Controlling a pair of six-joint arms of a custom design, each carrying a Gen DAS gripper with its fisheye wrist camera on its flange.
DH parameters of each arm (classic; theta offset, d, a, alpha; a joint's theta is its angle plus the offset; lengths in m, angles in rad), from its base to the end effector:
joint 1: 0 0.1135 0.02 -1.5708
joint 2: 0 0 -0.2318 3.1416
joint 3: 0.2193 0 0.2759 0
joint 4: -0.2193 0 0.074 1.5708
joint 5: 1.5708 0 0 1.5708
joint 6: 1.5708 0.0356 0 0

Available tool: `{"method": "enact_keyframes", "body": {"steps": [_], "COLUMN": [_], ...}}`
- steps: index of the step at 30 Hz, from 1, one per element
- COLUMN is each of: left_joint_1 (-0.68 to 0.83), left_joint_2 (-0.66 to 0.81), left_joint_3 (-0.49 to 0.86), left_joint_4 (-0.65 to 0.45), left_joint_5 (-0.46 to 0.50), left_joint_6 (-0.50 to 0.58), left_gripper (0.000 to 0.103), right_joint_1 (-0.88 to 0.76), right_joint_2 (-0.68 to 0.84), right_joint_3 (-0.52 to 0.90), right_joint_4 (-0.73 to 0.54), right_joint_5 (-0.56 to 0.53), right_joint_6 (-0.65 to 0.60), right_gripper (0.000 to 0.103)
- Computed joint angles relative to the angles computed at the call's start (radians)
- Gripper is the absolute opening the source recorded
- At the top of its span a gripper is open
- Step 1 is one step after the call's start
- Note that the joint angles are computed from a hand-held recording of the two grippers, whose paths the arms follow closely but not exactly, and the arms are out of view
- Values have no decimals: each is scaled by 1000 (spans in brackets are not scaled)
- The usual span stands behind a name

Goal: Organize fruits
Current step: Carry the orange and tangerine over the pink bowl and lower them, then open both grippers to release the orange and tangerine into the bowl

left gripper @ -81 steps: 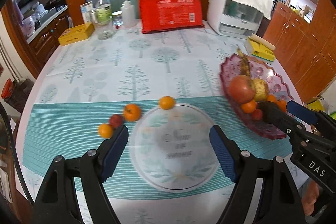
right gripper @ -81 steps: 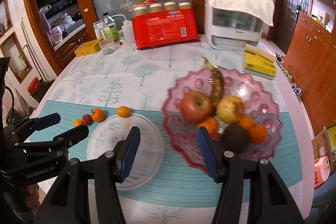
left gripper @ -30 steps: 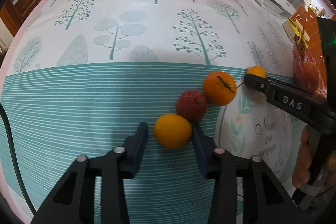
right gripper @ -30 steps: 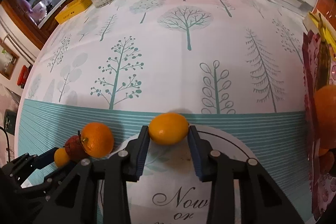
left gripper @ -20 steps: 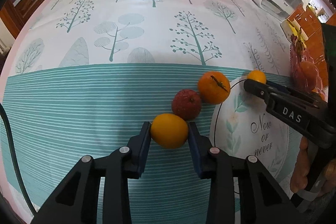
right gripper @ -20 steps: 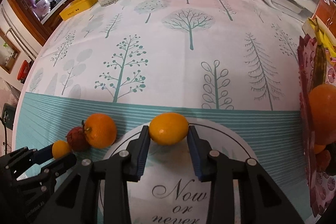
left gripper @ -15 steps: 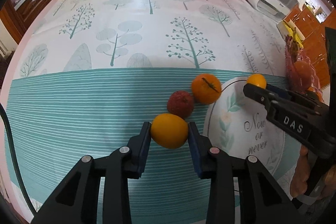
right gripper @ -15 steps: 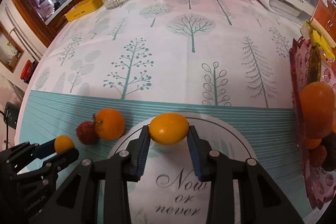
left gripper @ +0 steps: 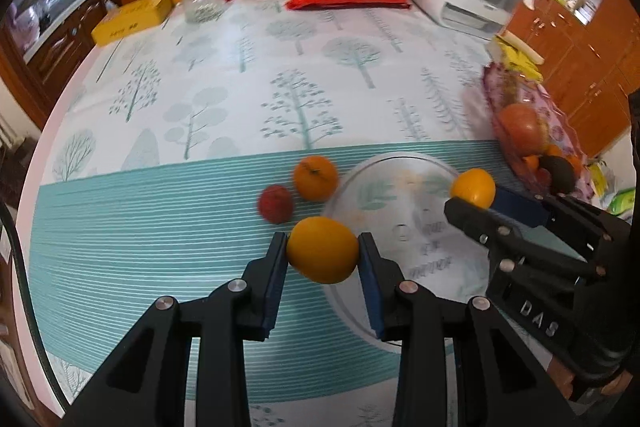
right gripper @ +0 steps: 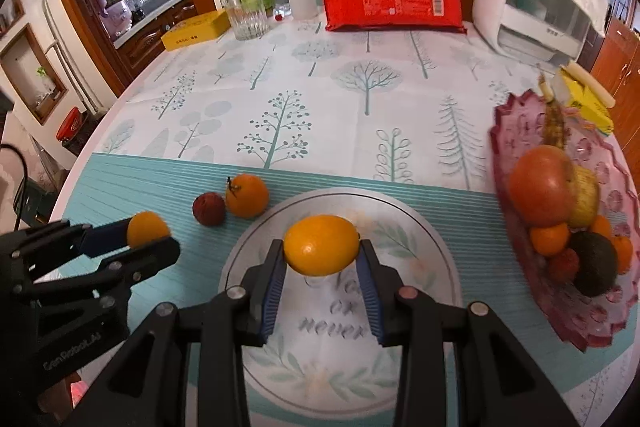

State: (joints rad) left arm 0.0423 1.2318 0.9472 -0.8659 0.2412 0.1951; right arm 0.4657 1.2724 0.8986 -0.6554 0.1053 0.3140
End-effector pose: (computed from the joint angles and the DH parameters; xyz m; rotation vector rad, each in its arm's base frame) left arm 0.2627 0.0026 0.2150 0.2742 2.6727 -0.2554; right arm 0.2526 0.1228 0.1989 -0.1589 2.5933 0.1475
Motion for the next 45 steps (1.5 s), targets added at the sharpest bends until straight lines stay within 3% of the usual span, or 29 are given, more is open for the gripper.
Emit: {"method": "enact_keyframes", "body": {"steps": [11, 16, 20, 29, 37, 45], "left_joint_1": [-376, -555, -684, -860, -905, -908], "left_joint_2": [-68, -10, 77, 349, 595, 720], "left_joint_3": [54, 137, 234, 514, 703, 755], "left_joint_4": [-26, -11, 11, 41, 17, -18], "left_joint_5": [-108, -170, -221, -335, -377, -371], "left_joint_6": [-229, -344, -430, -529, -560, -570], "left_gripper": [34, 34, 34, 34, 34, 34], "right_joint_1": [-193, -414, -637, -1014, -1058, -1045], "right_joint_2": [-373, -511, -537, -290, 13, 223], "right_joint_3": [-139, -149, -113, 64, 195, 241], "right_joint_4": [-156, -235, -264, -180, -65, -9], "right_joint_5": [-33, -132, -250, -434, -412, -361], "right_joint_6": [-136, -284, -435, -689, -715, -719], "right_gripper": [36, 36, 36, 36, 36, 36]}}
